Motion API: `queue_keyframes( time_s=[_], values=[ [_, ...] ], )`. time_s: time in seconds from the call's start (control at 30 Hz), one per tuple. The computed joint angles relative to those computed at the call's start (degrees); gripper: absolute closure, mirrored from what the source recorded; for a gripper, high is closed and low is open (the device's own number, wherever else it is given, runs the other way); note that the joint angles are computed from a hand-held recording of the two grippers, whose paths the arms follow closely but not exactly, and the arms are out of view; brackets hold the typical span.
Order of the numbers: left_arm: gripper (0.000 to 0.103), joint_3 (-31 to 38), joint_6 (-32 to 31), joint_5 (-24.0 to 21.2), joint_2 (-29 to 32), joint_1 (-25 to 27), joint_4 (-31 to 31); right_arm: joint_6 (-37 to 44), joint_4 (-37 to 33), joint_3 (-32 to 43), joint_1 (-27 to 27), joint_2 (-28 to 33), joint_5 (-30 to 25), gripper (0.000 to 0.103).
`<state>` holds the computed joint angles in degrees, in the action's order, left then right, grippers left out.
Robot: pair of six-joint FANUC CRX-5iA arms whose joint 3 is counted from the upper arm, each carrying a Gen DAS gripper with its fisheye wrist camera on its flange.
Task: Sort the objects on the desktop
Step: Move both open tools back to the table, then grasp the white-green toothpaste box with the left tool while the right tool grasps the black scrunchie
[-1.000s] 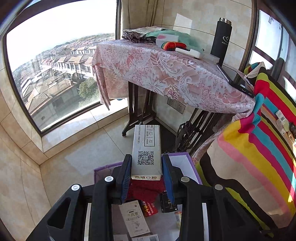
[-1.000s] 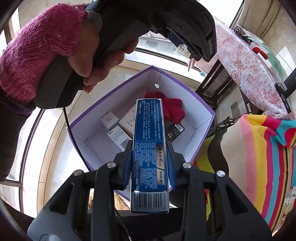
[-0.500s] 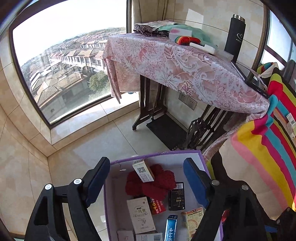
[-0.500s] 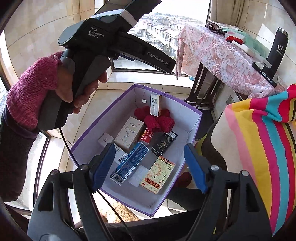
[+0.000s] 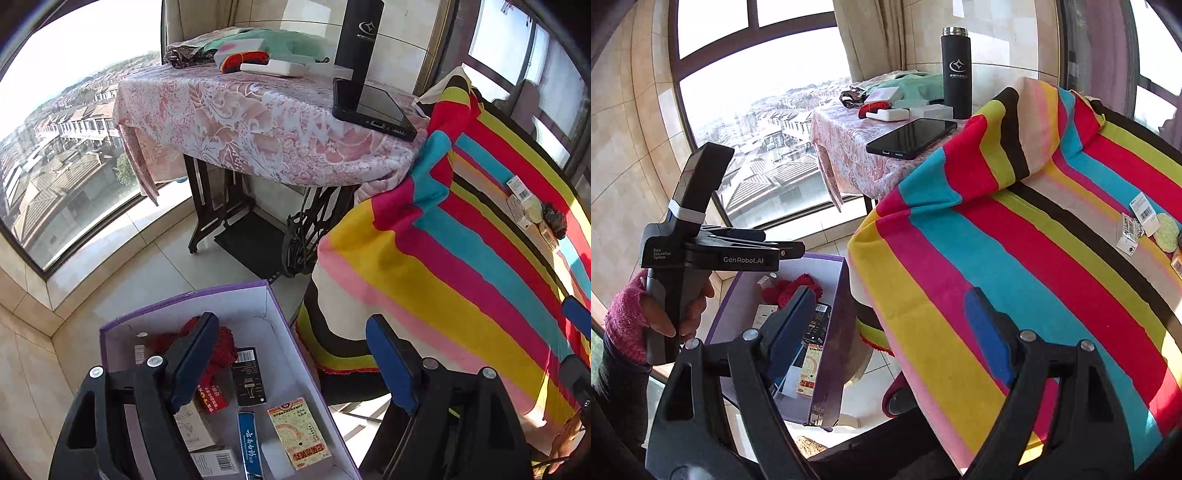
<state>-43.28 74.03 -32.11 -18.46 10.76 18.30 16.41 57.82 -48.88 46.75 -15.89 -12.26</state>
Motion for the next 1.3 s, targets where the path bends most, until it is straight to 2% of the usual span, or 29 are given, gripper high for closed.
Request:
queue_keyframes(
  time_s=[0.1, 0.2, 0.27, 0.37, 0.5, 0.63, 0.77, 0.87, 0.9, 0.93, 0.97, 1.0, 1.03, 1.1, 1.13, 1.2, 1.3],
  values=[
    [0.021, 2.8, -2.9, 0.7, 3.4, -7.0, 2.8, -6.6, 3.2, -3.1, -4.7, -3.9, -3.5, 0.016],
    [0.021, 7.1, -4.7, 2.6, 8.1, -14.2, 4.6, -8.7, 3.1, -5.3, -6.8, -6.8, -9.6, 0.016],
    [0.021, 11.6, -3.4, 4.2, 12.4, -18.8, 3.5, -7.6, 0.5, -6.4, -8.7, -8.6, -11.6, 0.016],
    [0.021, 20.5, 1.3, 4.6, 20.5, -24.5, -0.5, -5.9, -4.5, -7.6, -12.2, -10.8, -11.9, 0.016],
    [0.021, 32.0, 2.3, 3.3, 31.9, -29.7, 1.1, -4.5, -8.2, -8.7, -16.7, -11.6, -10.8, 0.016],
    [0.021, 44.6, 8.1, 0.1, 41.3, -33.6, -4.1, -0.5, -13.7, -7.9, -19.7, -11.3, -9.3, 0.016],
    [0.021, 56.3, 15.2, -3.5, 48.6, -35.7, -11.1, 4.4, -15.7, -5.7, -21.9, -9.2, -8.9, 0.016],
    [0.021, 65.1, 22.0, -8.0, 53.3, -36.9, -19.5, 9.5, -18.8, -2.1, -24.6, -5.6, -8.0, 0.015],
    [0.021, 66.5, 21.7, -8.7, 54.4, -36.6, -19.2, 10.5, -19.0, -0.8, -25.5, -4.2, -8.1, 0.015],
    [0.026, 66.1, 19.8, -7.6, 54.8, -36.0, -16.8, 11.6, -19.1, 0.7, -26.7, -2.6, -7.8, 0.015],
    [0.043, 65.5, 19.0, -6.6, 54.7, -35.7, -15.9, 11.9, -18.4, 1.9, -28.0, -1.2, -7.0, 0.015],
    [0.051, 65.9, 19.6, -6.4, 54.8, -35.9, -18.0, 10.3, -15.6, 2.6, -29.6, 0.2, -5.8, 0.015],
    [0.066, 66.4, 20.1, -6.4, 54.7, -36.4, -21.1, 6.5, -10.4, 3.0, -31.7, 1.8, -4.4, 0.013],
    [0.069, 64.9, 18.1, -4.7, 54.3, -36.2, -19.4, -1.5, 0.4, 4.3, -36.5, 5.5, -1.7, 0.010],
    [0.069, 64.0, 17.1, -4.1, 53.9, -35.9, -18.0, -2.6, 1.9, 6.0, -37.9, 7.7, -1.4, 0.010],
    [0.069, 62.5, 15.4, -2.7, 53.5, -35.2, -14.9, -0.7, 0.6, 9.8, -39.2, 11.7, -1.2, 0.010],
    [0.069, 60.9, 13.5, -1.5, 53.2, -34.6, -12.1, -2.4, 3.8, 14.3, -41.4, 17.1, -0.7, 0.010]
  ],
)
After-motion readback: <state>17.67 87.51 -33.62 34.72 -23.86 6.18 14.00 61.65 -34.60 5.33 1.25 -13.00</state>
